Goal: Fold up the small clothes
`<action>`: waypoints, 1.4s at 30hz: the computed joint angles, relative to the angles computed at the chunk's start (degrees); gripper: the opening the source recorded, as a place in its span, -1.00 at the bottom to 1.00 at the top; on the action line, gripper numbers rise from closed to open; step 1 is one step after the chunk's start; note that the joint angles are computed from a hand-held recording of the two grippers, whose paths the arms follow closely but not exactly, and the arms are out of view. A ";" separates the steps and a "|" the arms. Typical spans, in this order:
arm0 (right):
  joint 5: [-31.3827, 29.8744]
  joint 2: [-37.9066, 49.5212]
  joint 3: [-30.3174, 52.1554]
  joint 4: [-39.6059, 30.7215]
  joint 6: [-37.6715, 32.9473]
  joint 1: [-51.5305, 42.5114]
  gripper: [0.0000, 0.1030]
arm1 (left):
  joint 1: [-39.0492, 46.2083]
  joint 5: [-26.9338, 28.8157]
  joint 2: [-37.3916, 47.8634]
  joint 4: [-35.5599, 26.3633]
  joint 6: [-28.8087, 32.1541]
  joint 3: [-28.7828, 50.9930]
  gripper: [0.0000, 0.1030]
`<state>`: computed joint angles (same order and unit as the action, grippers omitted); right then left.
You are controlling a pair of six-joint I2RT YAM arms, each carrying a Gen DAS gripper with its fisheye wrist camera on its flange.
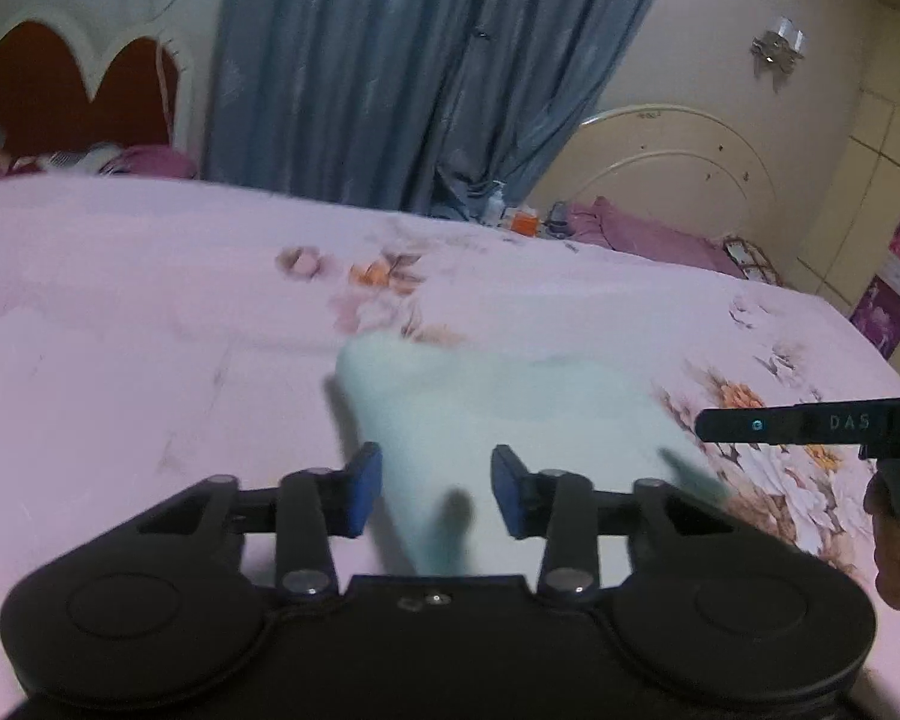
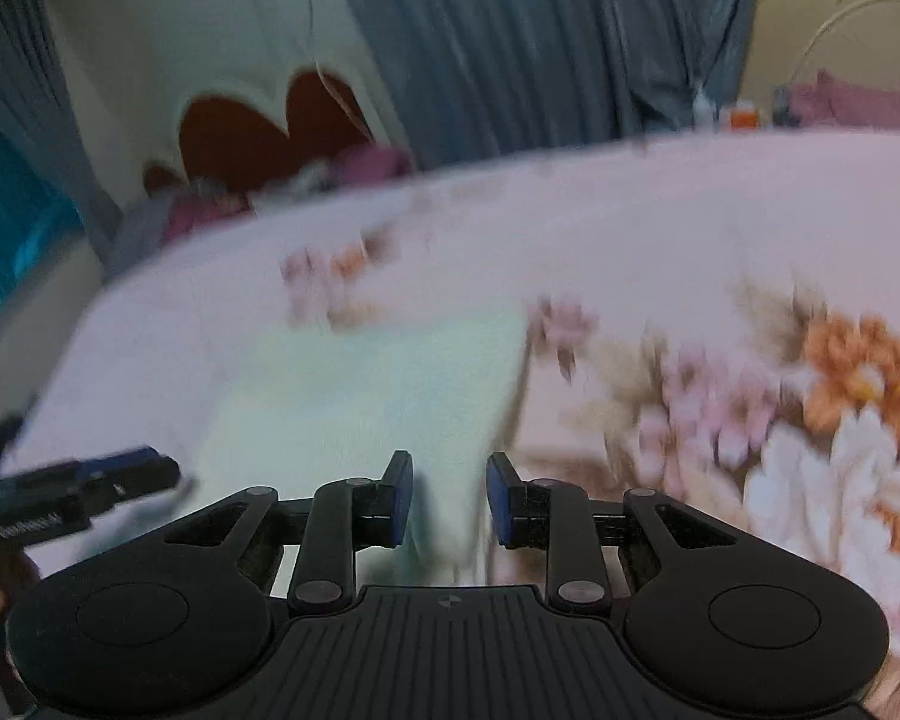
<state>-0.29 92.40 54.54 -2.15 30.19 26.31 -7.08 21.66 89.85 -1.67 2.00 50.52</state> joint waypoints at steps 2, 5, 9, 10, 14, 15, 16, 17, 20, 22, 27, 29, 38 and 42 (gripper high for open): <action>0.03 3.61 4.59 -1.89 -2.45 0.08 -0.49 | -1.65 -0.22 3.82 -0.19 0.09 3.95 -0.39; 1.92 10.33 10.98 -5.77 -5.97 0.32 -0.49 | -4.01 -1.90 10.75 -3.66 0.37 10.16 -0.45; -0.63 14.47 9.82 -3.88 -2.56 -2.96 -0.47 | -4.30 -1.12 11.42 -3.37 2.02 8.20 -0.45; -1.14 13.86 9.45 -4.10 -2.03 -3.36 -0.47 | -4.11 -0.69 10.59 -3.52 2.06 7.70 -0.45; 2.43 7.53 5.35 -4.03 -4.56 -1.27 -0.48 | -3.18 1.34 1.90 -0.95 2.83 -0.36 -0.45; 2.29 5.19 3.72 -3.71 -4.53 -0.56 -0.48 | -2.96 1.89 -0.94 0.04 2.88 -3.34 -0.45; 1.24 3.21 2.02 -3.01 -4.84 -0.01 -0.48 | -3.18 2.20 -2.75 0.78 2.22 -5.35 -0.49; 0.92 1.51 0.60 -2.85 -5.63 1.12 -0.48 | -3.26 2.40 -4.91 1.52 1.70 -7.82 -0.49; 1.36 -0.56 -2.10 -3.39 -7.92 4.51 -0.48 | -4.92 1.87 -7.35 2.21 0.47 -11.68 -0.49; 5.52 0.33 -2.48 -5.92 -9.16 6.68 -0.48 | -6.04 2.01 -6.76 3.20 -0.96 -13.36 -0.49; 10.60 -2.45 -5.90 -7.25 -6.86 8.09 -0.48 | -10.10 -3.29 -13.68 4.37 -5.99 -19.25 -0.49; 11.05 -6.53 -8.28 -6.18 -6.19 9.09 -0.48 | -10.71 -5.05 -17.99 3.87 -8.25 -21.80 -0.49; 10.70 -10.53 -12.63 -11.78 -3.08 15.69 -0.48 | -16.28 -14.35 -30.70 -3.59 -13.79 -28.12 -0.49; 13.40 -18.79 -16.38 -12.37 1.49 17.90 -0.48 | -19.72 -18.37 -37.39 -8.79 -15.71 -29.05 -0.49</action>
<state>13.11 73.61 38.16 -14.51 31.68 44.21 -26.80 3.30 52.46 -10.46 -13.71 21.46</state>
